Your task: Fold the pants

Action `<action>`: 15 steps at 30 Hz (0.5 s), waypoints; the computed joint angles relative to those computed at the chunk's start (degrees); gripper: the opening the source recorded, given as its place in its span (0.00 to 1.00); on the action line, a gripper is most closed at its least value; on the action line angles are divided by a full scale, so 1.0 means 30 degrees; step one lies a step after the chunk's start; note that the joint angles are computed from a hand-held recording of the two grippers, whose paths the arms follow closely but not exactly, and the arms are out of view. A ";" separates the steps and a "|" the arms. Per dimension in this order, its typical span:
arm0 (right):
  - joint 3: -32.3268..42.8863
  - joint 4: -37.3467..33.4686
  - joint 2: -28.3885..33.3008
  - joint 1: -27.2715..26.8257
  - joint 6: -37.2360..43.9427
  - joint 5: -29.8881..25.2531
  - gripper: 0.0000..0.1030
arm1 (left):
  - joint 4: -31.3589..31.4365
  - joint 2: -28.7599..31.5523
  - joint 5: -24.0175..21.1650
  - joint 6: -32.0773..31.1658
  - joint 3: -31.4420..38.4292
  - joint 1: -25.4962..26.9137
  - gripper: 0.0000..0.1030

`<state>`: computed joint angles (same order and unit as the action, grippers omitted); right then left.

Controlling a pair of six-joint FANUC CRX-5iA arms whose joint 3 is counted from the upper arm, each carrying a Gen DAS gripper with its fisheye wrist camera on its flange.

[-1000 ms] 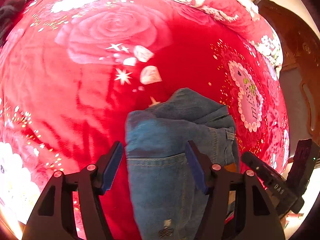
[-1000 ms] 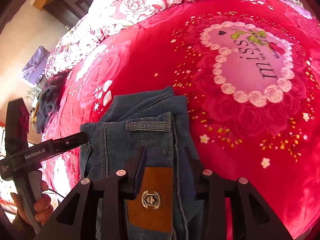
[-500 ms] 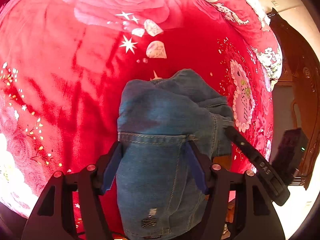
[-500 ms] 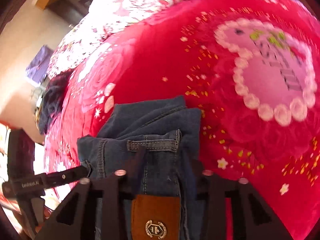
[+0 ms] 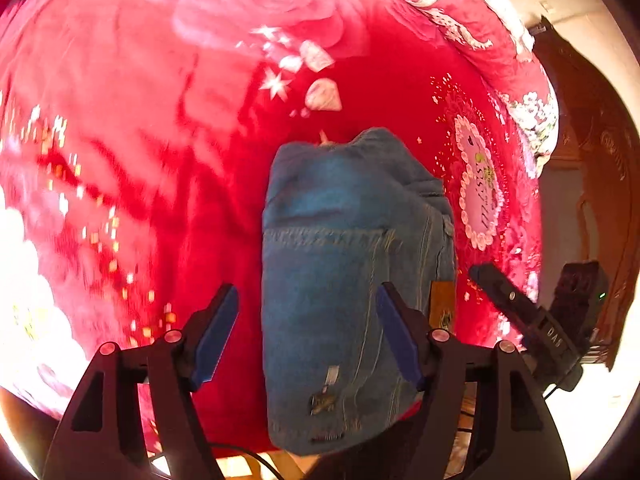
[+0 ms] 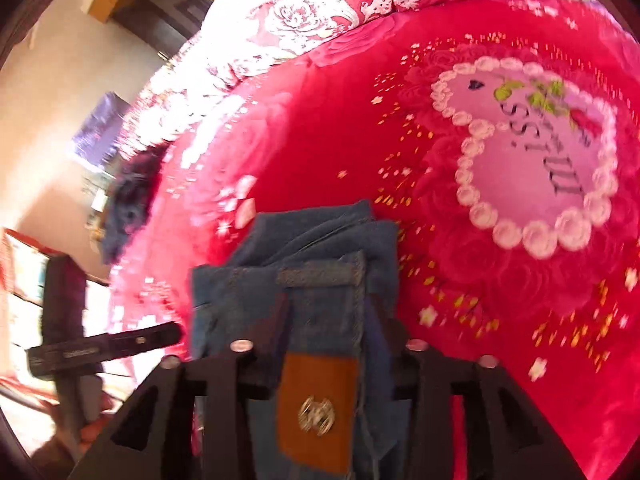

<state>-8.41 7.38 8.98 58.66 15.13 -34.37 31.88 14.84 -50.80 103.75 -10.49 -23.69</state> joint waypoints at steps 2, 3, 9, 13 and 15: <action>-0.0177 -0.1307 -0.0214 0.0130 0.0482 0.0135 0.49 | 0.1204 -0.0338 0.0209 -0.0347 -0.1282 0.0020 0.68; -0.0143 -0.1743 -0.0193 0.0238 0.0686 -0.0048 0.49 | 0.1768 -0.0394 0.0137 -0.0657 -0.1798 -0.0037 0.68; -0.1495 -0.2246 -0.1201 0.1473 -0.0145 0.0076 0.49 | 0.3036 -0.0116 -0.0580 -0.1969 -0.2719 -0.0961 0.68; -0.0038 -0.1380 -0.0271 0.2355 0.1254 -0.3285 0.22 | 0.3293 0.0218 -0.0918 -0.2456 -0.1977 -0.1529 0.69; -0.0245 0.0944 -0.0629 0.3130 0.0474 -0.3719 0.11 | 0.2653 -0.0011 -0.0566 -0.1814 -0.1636 -0.1841 0.69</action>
<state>-9.14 10.21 7.10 68.06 16.55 -45.53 39.84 14.81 -52.50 98.31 -15.40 -29.22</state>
